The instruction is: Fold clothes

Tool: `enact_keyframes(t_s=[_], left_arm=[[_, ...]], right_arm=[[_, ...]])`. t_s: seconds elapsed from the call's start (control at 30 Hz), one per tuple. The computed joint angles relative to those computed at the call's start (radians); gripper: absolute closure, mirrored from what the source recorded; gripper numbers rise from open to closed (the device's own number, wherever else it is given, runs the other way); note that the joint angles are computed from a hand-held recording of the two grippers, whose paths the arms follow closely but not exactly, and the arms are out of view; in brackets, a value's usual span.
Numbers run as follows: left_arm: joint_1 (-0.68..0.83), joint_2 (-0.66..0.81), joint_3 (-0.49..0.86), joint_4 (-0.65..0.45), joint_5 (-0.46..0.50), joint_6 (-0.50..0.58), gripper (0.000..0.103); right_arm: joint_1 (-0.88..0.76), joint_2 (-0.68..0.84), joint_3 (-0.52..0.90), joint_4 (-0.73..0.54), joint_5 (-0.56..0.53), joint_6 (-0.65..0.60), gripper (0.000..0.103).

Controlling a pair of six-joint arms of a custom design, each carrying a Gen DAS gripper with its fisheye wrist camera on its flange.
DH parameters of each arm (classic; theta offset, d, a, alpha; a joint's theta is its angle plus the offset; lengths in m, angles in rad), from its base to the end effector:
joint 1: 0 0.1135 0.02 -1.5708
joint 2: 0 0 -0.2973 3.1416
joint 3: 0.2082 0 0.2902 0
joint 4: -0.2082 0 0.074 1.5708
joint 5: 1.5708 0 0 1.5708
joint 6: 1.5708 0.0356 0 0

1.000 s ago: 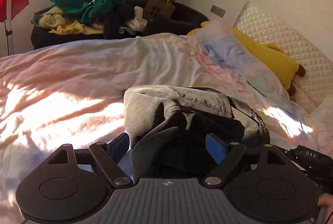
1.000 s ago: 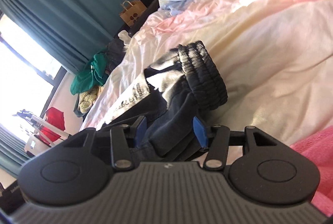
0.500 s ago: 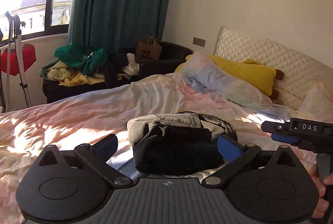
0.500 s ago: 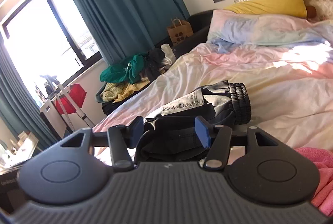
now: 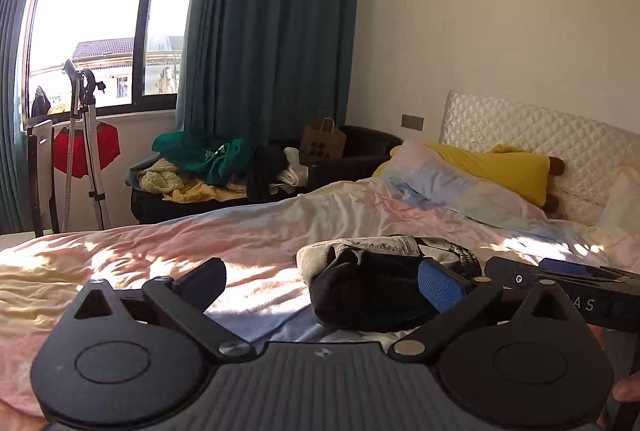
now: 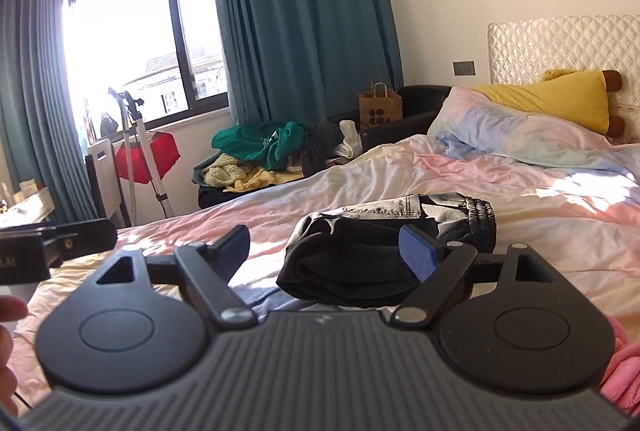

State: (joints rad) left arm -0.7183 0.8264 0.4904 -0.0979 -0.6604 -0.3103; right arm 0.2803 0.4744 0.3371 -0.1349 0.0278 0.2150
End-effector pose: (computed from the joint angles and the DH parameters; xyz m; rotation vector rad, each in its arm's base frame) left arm 0.1642 -0.1146 0.2522 -0.0220 1.9092 -0.0295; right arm 0.1450 0.0407 0.2404 -0.0410 1.8545 0.3201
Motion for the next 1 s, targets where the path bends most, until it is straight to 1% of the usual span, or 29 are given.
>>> enact_keyframes(t_s=[0.07,0.13,0.2,0.27,0.33,0.37,0.43,0.63,0.67,0.8,0.87,1.0], left_arm=[[-0.010,-0.007,-0.019,0.005,-0.032,-0.010,0.000],[-0.020,-0.017,-0.040,0.009,-0.051,-0.015,0.000],[-0.026,-0.028,-0.065,0.020,-0.060,-0.014,0.000],[-0.020,-0.034,-0.090,0.039,-0.051,-0.010,0.000],[-0.010,-0.039,-0.123,0.074,-0.034,0.005,0.000],[0.009,-0.028,-0.133,0.096,-0.011,0.020,0.000],[0.035,0.004,-0.146,0.129,0.003,0.034,0.000],[0.127,0.095,-0.184,0.218,0.086,0.022,0.000],[0.147,0.107,-0.187,0.227,0.100,0.022,0.000],[0.190,0.146,-0.187,0.245,0.125,0.021,0.000],[0.191,0.159,-0.183,0.250,0.119,0.031,0.000],[0.192,0.155,-0.182,0.245,0.147,0.033,0.000]], right_arm=[[0.064,-0.007,-0.030,0.042,0.065,0.007,0.020],[0.106,0.015,-0.050,0.081,0.103,0.021,0.020],[0.144,0.077,-0.062,0.126,0.152,0.031,0.020],[0.174,0.141,-0.078,0.183,0.199,0.038,0.020],[0.185,0.186,-0.097,0.236,0.211,0.050,0.020],[0.190,0.210,-0.106,0.263,0.216,0.057,0.020],[0.208,0.259,-0.117,0.311,0.246,0.050,0.020],[0.266,0.311,-0.121,0.361,0.336,0.032,0.020],[0.264,0.318,-0.123,0.368,0.337,0.033,0.020],[0.241,0.350,-0.119,0.378,0.331,0.053,0.020],[0.243,0.351,-0.120,0.382,0.334,0.050,0.020],[0.290,0.364,-0.118,0.395,0.390,0.019,0.020]])
